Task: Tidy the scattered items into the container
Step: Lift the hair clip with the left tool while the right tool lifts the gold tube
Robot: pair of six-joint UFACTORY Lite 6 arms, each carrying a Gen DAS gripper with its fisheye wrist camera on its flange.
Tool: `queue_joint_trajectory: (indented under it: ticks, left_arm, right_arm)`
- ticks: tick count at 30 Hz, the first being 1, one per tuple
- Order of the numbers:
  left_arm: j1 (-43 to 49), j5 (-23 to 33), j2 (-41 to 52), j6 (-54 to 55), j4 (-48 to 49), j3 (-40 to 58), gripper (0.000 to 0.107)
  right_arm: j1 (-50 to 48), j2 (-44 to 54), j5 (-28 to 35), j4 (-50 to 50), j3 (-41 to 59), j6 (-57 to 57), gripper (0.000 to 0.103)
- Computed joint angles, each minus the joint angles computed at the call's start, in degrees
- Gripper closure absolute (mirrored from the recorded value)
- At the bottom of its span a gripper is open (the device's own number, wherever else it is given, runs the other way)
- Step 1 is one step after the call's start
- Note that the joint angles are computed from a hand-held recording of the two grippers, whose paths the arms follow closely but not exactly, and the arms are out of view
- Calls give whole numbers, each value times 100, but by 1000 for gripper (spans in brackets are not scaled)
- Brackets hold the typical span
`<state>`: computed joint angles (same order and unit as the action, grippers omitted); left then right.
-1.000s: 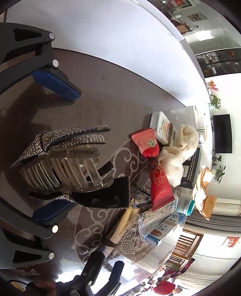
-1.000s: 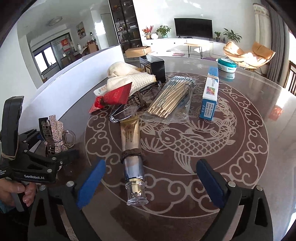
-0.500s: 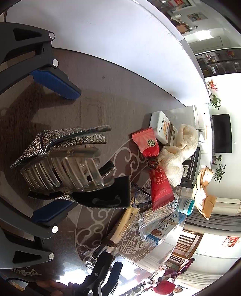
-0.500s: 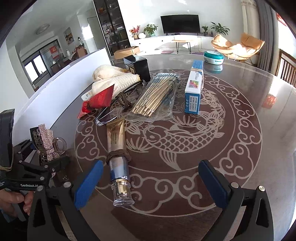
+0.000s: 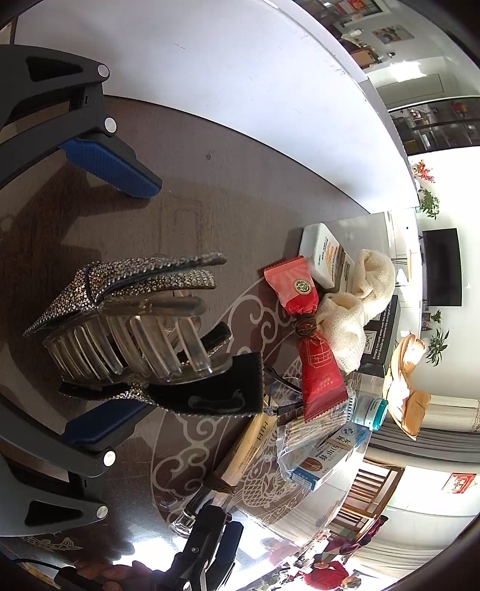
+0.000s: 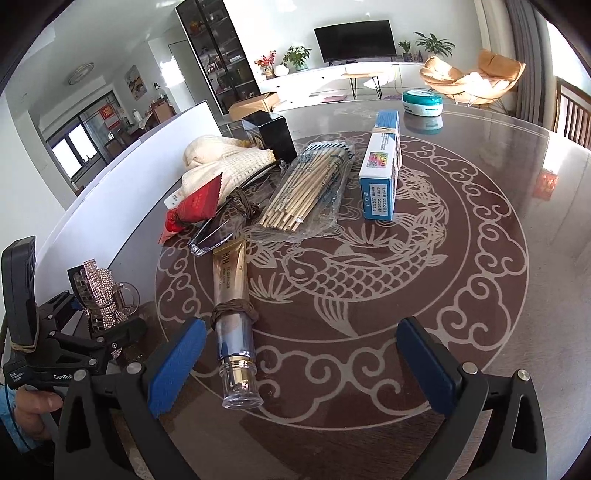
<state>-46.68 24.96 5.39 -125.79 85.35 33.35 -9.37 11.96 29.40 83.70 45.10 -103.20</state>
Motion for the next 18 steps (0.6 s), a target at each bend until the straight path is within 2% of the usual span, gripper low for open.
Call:
queue_joint_trajectory:
  ticks: [6, 9, 10, 14, 18]
  left_arm:
    - [12, -49, -52, 195, -156, -15, 4]
    - [80, -203, -170, 1141, -999, 25, 4]
    - [118, -247, -223, 1439, -1309, 24, 4]
    - [395, -623, -518, 1544, -1525, -96, 4]
    - [282, -305, -279, 2377, -2169, 380, 7]
  right_arm:
    - [749, -88, -1129, -396, -25, 264, 0]
    - [885, -3, -983, -1455, 173, 912, 0]
    - [932, 31, -824, -1924, 287, 1259, 3]
    - [1363, 357, -341, -3585, 1006, 2738, 28]
    - [1883, 679, -325, -4940, 1579, 4021, 38]
